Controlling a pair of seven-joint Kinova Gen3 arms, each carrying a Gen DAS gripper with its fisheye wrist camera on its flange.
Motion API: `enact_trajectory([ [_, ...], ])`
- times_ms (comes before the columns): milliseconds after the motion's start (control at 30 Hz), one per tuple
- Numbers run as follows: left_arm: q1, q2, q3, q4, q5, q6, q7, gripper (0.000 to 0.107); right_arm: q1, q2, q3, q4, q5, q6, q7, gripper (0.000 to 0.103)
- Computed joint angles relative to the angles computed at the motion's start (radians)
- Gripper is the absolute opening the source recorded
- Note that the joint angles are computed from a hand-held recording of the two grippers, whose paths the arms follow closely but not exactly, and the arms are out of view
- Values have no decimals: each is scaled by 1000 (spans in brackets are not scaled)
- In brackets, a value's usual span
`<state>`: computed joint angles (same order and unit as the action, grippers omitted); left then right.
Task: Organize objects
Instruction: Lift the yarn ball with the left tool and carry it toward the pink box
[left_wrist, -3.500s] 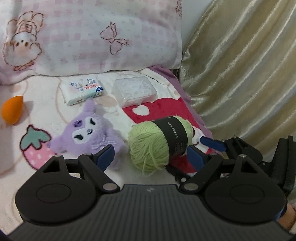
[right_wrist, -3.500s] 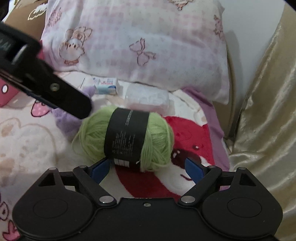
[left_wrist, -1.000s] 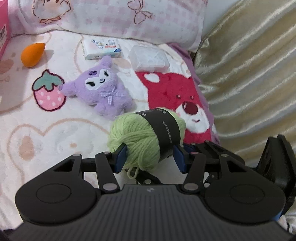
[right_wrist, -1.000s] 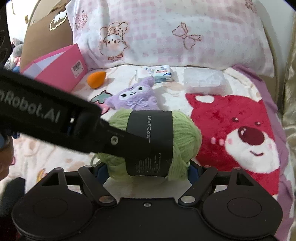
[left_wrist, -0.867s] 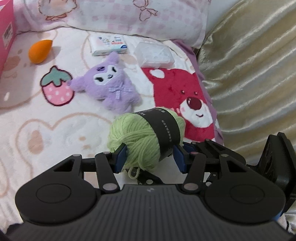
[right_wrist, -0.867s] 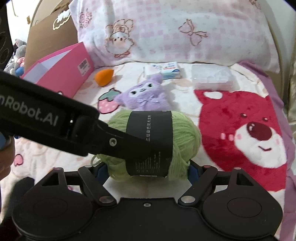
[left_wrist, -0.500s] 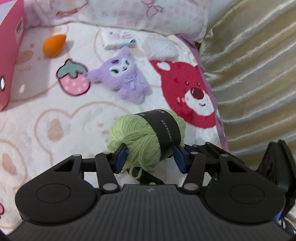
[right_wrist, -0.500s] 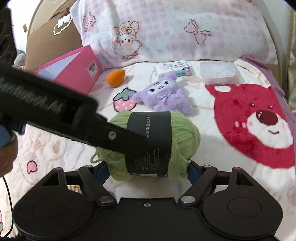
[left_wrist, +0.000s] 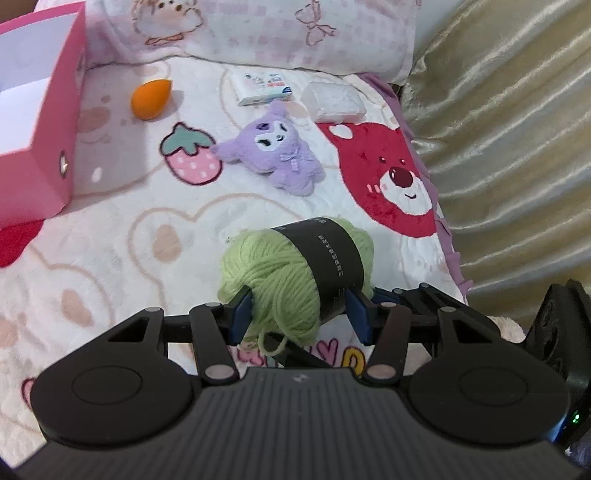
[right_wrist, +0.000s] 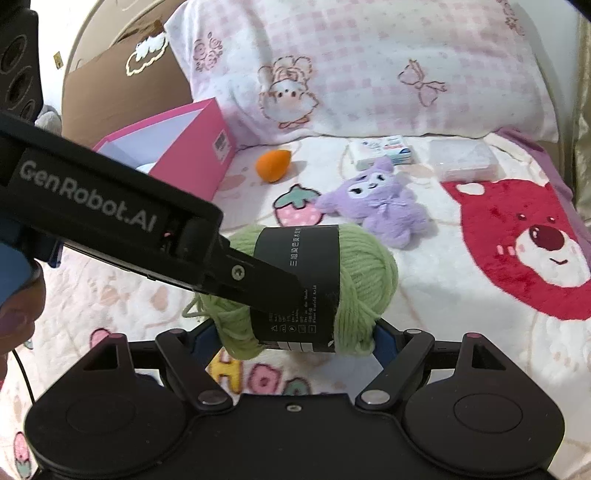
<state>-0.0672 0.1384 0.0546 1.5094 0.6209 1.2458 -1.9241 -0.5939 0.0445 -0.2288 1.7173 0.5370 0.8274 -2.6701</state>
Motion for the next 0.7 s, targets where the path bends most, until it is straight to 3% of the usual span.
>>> enact_trajectory([
  [267,-43,22,-19,-102,-40,162,26,52,-3,28,3,-118,-139,66,140,84],
  [700,-132,-29,-68,-186,-26,280,-1,52,-78,95,12,-360,-156,222,289,84],
])
